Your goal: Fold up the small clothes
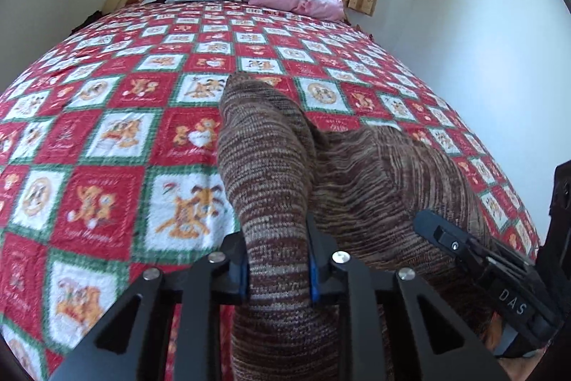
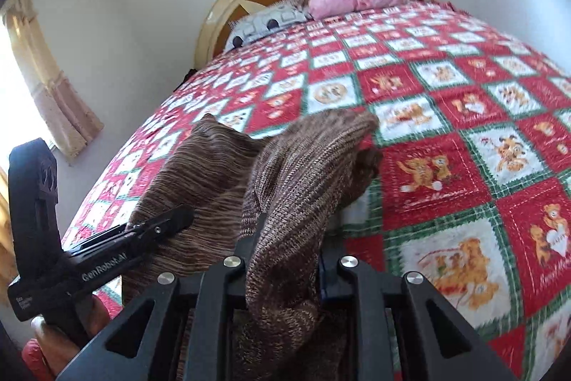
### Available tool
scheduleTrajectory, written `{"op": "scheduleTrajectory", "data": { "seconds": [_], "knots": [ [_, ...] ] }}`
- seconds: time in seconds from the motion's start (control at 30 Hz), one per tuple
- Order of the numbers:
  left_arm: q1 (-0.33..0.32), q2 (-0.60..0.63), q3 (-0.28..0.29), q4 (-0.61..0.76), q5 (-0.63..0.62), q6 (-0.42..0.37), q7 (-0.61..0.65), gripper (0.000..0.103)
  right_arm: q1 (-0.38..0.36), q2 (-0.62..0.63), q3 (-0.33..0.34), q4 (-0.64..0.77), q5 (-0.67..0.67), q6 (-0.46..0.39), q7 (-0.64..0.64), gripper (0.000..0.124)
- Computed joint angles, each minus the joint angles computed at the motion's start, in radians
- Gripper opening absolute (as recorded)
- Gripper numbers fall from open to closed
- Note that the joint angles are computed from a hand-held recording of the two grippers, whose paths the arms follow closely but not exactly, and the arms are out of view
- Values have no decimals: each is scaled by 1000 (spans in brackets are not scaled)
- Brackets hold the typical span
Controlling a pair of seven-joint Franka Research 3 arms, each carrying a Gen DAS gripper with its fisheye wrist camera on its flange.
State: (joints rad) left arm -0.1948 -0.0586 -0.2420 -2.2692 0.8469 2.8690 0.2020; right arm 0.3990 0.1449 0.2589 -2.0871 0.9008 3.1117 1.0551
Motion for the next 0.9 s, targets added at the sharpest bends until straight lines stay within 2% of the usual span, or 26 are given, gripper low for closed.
{"op": "scheduleTrajectory", "data": {
  "seconds": [0.1, 0.13, 0.2, 0.27, 0.43, 0.63, 0.77, 0.9],
  "knots": [
    [-2, -54, 3, -61, -50, 3, 18, 24, 73, -25, -60, -48, -172, 33, 176, 21],
    [3, -69, 0, -77, -54, 8, 14, 24, 72, -35, -49, -60, -178, 41, 186, 21],
    [14, -124, -4, -135, -69, 17, 12, 24, 52, -49, -6, -71, -131, 49, 151, 21],
    [23, -160, -12, -170, -99, 9, 23, 24, 34, -67, 49, -71, 13, 39, 39, 21],
    [47, -288, -4, -292, -214, 12, 79, 24, 105, -73, 43, -59, 84, 27, -11, 21],
    [88, -457, 3, -418, -279, -32, 140, 24, 169, -36, 54, -6, 56, 10, 2, 21],
    [121, -555, 27, -504, -335, -27, 169, 24, 207, 14, 62, 51, -42, 3, 63, 21],
    [181, -642, 14, -566, -356, -45, 170, 24, 227, 83, 86, 129, -123, 1, 99, 21]
  ]
}}
